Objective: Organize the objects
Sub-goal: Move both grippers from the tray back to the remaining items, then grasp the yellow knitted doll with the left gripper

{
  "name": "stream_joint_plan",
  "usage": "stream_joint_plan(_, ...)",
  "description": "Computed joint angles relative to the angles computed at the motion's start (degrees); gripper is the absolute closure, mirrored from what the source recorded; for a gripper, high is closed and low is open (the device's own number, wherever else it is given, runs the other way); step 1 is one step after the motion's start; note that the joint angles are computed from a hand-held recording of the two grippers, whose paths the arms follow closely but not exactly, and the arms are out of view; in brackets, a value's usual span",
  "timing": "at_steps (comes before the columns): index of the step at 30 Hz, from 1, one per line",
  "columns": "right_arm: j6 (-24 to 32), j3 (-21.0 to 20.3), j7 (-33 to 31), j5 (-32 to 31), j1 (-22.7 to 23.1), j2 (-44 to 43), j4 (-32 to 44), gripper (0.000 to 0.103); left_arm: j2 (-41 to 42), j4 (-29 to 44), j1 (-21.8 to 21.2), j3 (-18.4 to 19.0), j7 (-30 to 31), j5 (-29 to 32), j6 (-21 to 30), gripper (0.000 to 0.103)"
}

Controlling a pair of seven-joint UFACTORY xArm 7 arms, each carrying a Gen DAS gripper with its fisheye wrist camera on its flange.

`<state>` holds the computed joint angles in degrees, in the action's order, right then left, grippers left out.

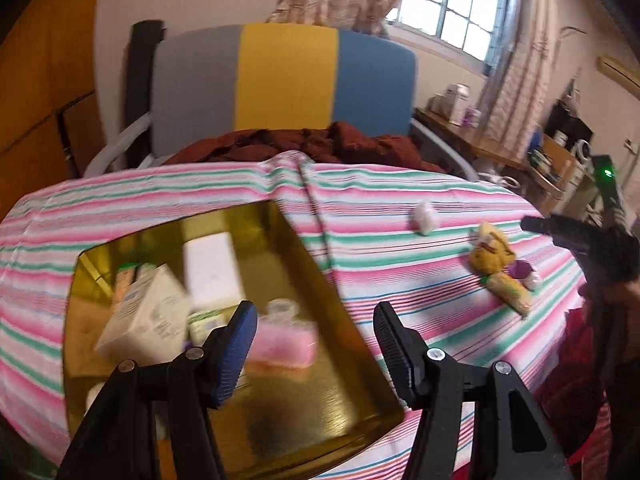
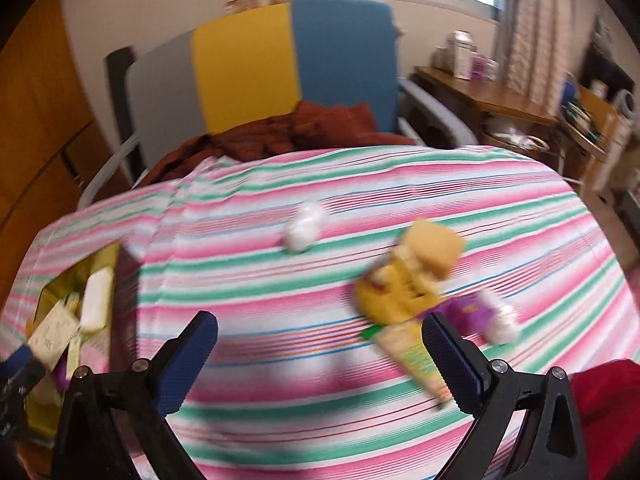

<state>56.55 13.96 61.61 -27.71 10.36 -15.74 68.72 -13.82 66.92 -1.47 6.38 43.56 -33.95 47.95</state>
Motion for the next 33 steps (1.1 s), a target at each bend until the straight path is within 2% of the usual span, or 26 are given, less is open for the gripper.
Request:
stream_joint_plan(3, -1.09, -2.83, 1.07, 1.01, -2.54, -3.67, -3.48, 0.0, 0.28, 0.92, -1.34, -1.13, 0.7, -0.37, 0.93, 0.042)
stream_joint_plan(8, -3.16, -4.56, 5.37, 2.0, -7.94, -7.74, -9.45, 0.0, 1.95, 3.44, -3.72, -3.21, 0.95, -0.96, 2.31, 0.042)
stream_joint_plan(10, -7.58, -5.28, 8.71, 3.14, -9.7, -10.67, -13.89, 0.0, 3.2, 4.78, -4.68, -4.3, 0.82, -0.5, 3.29, 0.042)
stream_joint_plan(14, -11.62, -5.41, 12.83, 5.75, -12.74, -13.88, -18.38, 0.0, 6.71, 7.63, -6.27, -6.66, -1.53, 0.36, 4.96, 0.042)
stream_joint_plan(18, -14.96, -5.82, 14.32, 9.41, -14.18, -16.16, -21.61, 0.0, 11.24, 11.81, -7.76, -8.97, -4.47, -0.09, 8.37, 0.042)
stream_joint_plan(24, -19.75, -6.04, 12.81, 13.82, -14.41, -16.34, -23.38, 0.0, 18.72, 19.53, -9.12, -12.3, -9.52, 0.03, 12.75, 0.041)
stream_joint_plan(25, -20.18, -6.05, 12.35, 14.22, -14.47, -16.43, -23.54, 0.0, 19.62, 20.31, -9.28, -12.81, -9.59, -0.13, 12.92, 0.039)
stream_joint_plan(28, -22.09, -5.91, 11.3, 15.14, -14.7, -16.87, -24.34, 0.0, 23.07, 23.26, -10.03, -14.39, -10.38, -0.71, 13.33, 0.023)
stream_joint_plan(33, -25.23, -6.45, 9.48, 17.65, -14.53, -17.68, -25.99, 0.0, 27.68, 26.83, -11.66, -16.45, -11.98, 0.74, 11.66, 0.019)
